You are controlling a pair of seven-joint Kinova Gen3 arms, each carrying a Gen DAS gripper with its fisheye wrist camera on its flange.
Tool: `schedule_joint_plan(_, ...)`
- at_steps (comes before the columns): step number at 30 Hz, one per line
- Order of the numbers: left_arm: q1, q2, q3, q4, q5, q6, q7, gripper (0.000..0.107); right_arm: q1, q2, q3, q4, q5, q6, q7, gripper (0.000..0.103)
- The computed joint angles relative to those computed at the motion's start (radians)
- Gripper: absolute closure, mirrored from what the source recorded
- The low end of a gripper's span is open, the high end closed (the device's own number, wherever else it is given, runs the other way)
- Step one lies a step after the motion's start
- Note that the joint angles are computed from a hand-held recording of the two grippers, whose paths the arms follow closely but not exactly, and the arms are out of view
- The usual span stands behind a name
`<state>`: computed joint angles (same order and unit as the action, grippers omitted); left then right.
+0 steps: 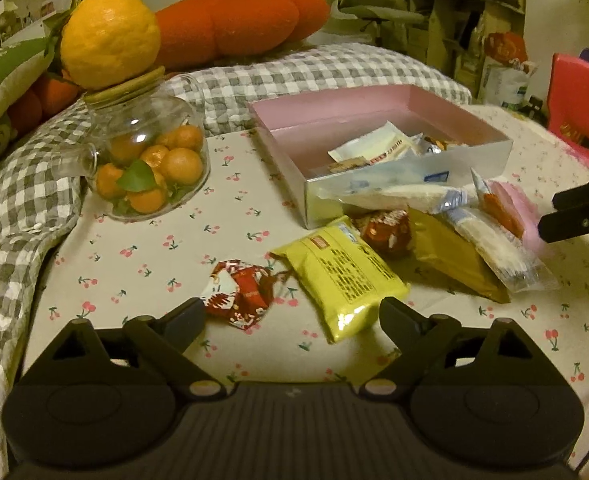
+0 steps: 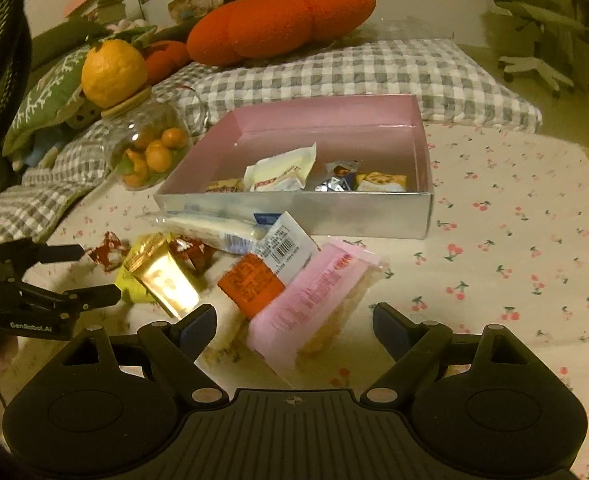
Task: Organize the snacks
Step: 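Grasp the red-white candy packet with the left gripper while the right grasps the pink wafer packet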
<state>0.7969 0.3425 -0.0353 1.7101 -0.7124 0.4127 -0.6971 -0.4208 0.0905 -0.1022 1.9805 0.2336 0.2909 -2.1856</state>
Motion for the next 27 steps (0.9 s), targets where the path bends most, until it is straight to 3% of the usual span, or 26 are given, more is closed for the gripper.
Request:
schedule_joint_plan(4,-0.034,-0.021,-0.003,0.026,0.032,-0.051,-0.009,0.018,0.012,0.020,-0.009,-0.016,-0.049,-0.003,0.030,0.016)
schedule_joint_plan(7,-0.012,-0.017,-0.037,0.023,0.020,-0.045,0.042,0.017,-0.005,0.044,0.002,-0.035,-0.041,0.014,0.022,0.016)
schedule_joint_plan(12,-0.025,0.020,-0.024,-0.021,0.045,0.016,0.065,0.019,-0.008,0.066,0.007,-0.044,-0.052,0.020,0.035,0.016)
schedule_joint_plan(15,-0.043,0.023,-0.023,-0.018,0.077,-0.010,0.095,0.019,-0.004,0.063,0.015,-0.036,-0.058,0.020,0.047,0.016)
schedule_joint_plan(18,-0.067,0.028,-0.010,-0.028,0.129,-0.010,0.095,0.042,0.012,0.055,0.020,-0.021,-0.071,0.019,0.062,0.016)
schedule_joint_plan(27,-0.049,0.027,-0.025,-0.035,0.139,0.002,0.097,0.050,0.025,0.024,0.058,0.016,0.018,0.028,-0.025,0.016)
